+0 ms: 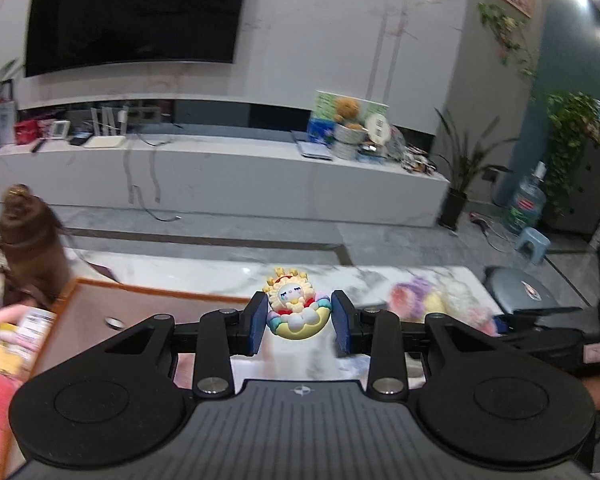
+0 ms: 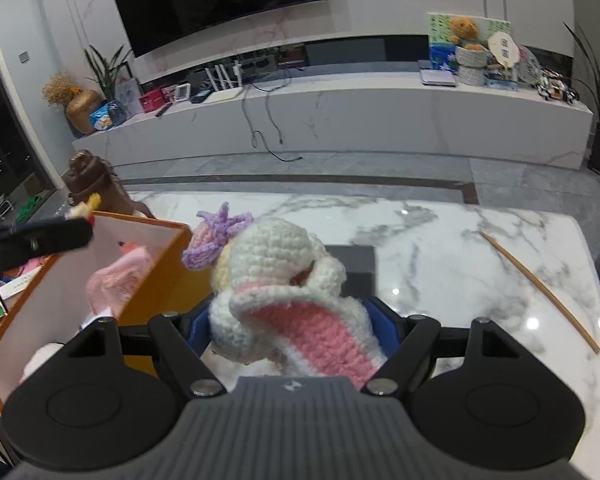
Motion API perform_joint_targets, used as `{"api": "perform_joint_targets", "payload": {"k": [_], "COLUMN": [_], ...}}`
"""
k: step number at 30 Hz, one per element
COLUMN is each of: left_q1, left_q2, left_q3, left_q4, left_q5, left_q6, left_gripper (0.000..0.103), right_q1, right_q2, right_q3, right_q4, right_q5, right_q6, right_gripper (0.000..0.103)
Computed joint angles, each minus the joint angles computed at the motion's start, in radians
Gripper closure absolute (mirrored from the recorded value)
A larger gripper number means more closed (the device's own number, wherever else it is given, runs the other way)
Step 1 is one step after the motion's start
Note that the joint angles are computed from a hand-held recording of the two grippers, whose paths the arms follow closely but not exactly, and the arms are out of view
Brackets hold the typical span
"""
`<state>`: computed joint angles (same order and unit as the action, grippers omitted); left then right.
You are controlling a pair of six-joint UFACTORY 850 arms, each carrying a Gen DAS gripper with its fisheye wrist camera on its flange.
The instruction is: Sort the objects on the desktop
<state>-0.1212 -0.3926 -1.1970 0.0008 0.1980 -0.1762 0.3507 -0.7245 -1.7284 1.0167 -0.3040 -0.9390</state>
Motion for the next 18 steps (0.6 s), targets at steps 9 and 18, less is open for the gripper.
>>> {"api": "perform_joint_targets", "payload": {"k": [9, 18], "left_q1": [0.08, 0.145], "left_q2": [0.046, 0.057], "left_q3": [0.03, 0.046], "left_q4": [-0.067, -0.026], "left_q5": [-0.001, -0.023], "left_q6": [0.041, -0.001], "left_gripper": [0.064, 0.064], "right_q1": [0.059, 0.114], "right_q2": [-0.012, -0.06], "right_q3": [-0.059, -0.125], "right_q4": [0.178, 0.33], "right_q5": [-0.017, -0.119], "right_q6": [-0.149, -0.31], "right_gripper": [0.025, 0.025]}}
